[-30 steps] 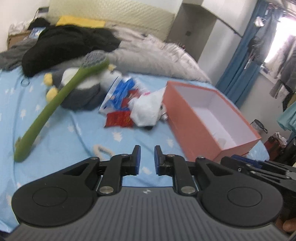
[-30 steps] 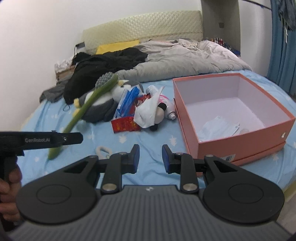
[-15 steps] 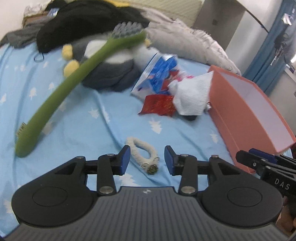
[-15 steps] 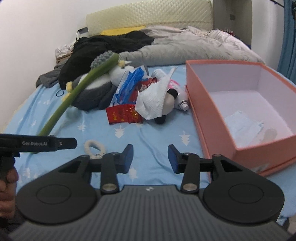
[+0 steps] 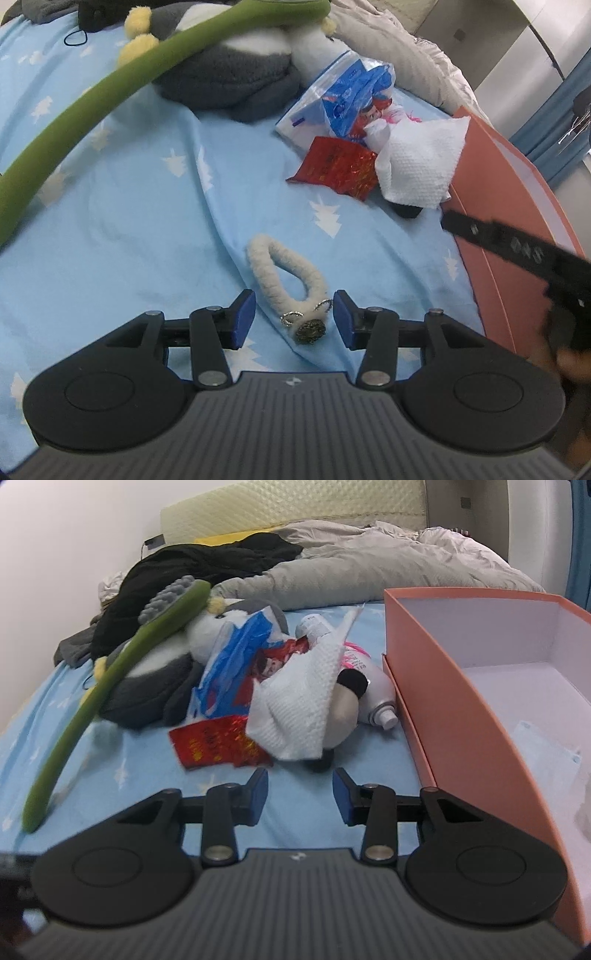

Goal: Organize soft objects
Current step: 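Close the left tool on the rope keychain while the right tool grasps the white tissue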

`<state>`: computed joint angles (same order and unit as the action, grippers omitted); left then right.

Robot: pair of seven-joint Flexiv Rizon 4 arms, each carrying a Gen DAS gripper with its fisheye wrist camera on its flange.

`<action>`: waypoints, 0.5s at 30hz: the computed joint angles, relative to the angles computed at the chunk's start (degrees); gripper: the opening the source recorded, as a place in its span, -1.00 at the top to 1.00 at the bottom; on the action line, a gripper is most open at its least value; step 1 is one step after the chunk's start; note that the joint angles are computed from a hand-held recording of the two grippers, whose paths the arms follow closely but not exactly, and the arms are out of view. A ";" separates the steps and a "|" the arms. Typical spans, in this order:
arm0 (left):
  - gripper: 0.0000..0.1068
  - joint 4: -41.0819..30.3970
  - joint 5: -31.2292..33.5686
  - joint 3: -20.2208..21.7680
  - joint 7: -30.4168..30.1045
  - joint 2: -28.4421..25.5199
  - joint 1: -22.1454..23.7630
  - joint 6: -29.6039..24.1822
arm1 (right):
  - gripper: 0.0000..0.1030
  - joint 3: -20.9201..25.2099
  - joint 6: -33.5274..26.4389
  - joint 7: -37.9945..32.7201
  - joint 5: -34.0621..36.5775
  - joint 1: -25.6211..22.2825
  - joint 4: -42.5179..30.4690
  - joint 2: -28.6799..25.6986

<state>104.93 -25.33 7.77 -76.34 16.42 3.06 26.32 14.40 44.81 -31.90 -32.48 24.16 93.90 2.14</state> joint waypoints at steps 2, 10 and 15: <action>0.03 0.29 0.04 -0.22 -0.31 -0.13 -0.11 0.41 | 0.20 -0.34 -0.88 -0.01 -1.16 0.06 -1.09 -1.25; 0.07 0.73 0.83 -0.75 -0.89 -0.43 -0.62 0.38 | 0.40 -1.97 1.40 0.12 0.18 -0.07 -2.60 -4.25; 0.36 0.76 1.61 -0.79 -1.10 -0.44 -0.56 1.05 | 0.80 -2.40 2.49 -1.26 2.40 0.20 -3.46 -5.31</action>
